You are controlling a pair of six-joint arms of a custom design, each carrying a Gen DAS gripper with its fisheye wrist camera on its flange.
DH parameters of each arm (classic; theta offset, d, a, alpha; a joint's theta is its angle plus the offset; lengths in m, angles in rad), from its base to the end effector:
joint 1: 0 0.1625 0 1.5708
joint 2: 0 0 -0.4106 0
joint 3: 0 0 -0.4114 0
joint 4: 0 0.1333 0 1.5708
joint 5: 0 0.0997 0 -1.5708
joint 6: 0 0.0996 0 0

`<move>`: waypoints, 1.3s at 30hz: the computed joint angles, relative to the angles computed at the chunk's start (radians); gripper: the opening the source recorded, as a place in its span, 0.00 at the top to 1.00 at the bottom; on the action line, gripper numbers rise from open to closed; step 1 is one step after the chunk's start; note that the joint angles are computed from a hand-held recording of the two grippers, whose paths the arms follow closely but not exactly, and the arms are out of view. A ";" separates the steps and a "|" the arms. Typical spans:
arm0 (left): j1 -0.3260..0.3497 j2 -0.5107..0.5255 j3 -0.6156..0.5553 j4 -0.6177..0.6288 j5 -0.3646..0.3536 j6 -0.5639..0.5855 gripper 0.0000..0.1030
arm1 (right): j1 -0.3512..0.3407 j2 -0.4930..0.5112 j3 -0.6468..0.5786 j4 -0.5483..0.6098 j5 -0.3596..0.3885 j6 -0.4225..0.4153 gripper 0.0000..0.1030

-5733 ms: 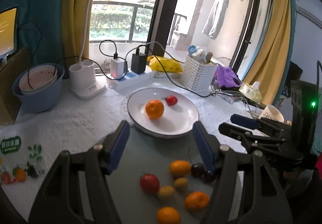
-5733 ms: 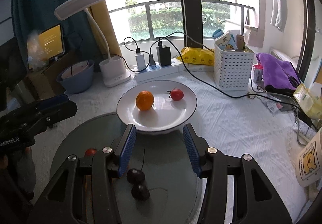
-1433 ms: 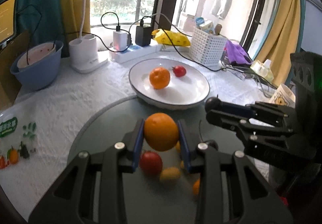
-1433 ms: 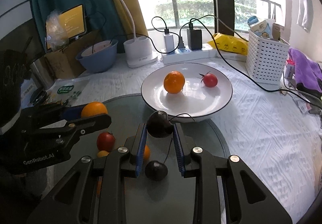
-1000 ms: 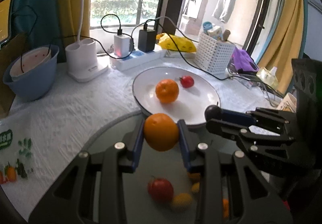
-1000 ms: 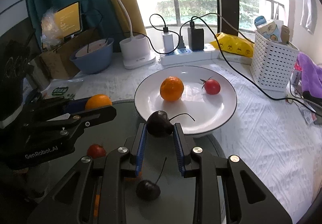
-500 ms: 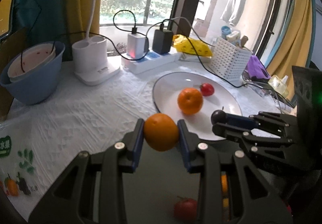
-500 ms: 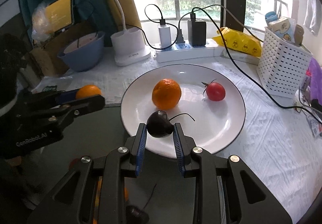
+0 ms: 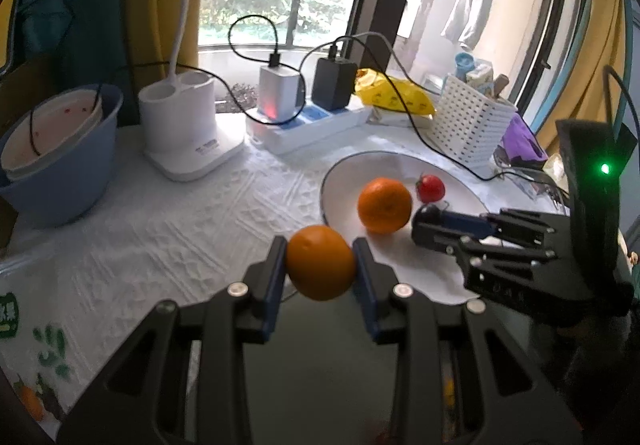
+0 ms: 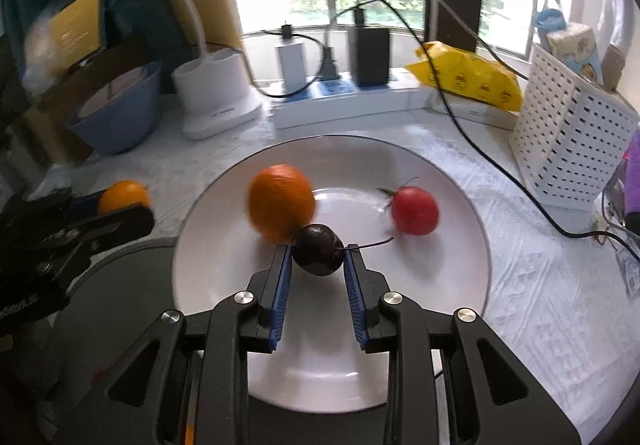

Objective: Organize fruits
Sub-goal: 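Lower the plum and orange onto the plate and open both tools, then withdraw both open tools from the plate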

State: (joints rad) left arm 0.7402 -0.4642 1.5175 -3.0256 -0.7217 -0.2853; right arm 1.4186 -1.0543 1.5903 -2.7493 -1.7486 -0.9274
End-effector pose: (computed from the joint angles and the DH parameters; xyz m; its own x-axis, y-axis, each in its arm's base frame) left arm -0.3678 -0.6177 -0.0328 -0.8267 0.1035 -0.5531 0.4658 0.6773 -0.5695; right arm 0.0090 -0.7045 0.2907 -0.6711 -0.4808 0.5643 -0.6927 0.6779 -0.2462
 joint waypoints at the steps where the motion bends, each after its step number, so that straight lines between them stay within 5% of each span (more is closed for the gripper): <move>1: 0.001 0.005 -0.009 0.002 -0.005 0.006 0.67 | -0.002 0.001 -0.006 -0.004 0.001 0.008 0.72; 21: 0.011 0.098 -0.176 0.139 -0.043 0.011 0.64 | -0.049 -0.083 0.018 -0.005 0.060 0.057 0.66; 23: 0.008 0.097 -0.176 0.134 -0.037 0.008 0.56 | -0.054 -0.092 0.025 -0.006 0.063 0.059 0.66; 39: -0.044 0.044 -0.088 0.057 0.012 0.001 0.56 | -0.063 -0.178 0.111 -0.029 0.090 0.056 0.66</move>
State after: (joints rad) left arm 0.6962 -0.4199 1.4295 -2.9681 -0.7096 -0.2841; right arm 1.3558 -1.2322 1.7017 -2.7787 -1.6583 -0.8717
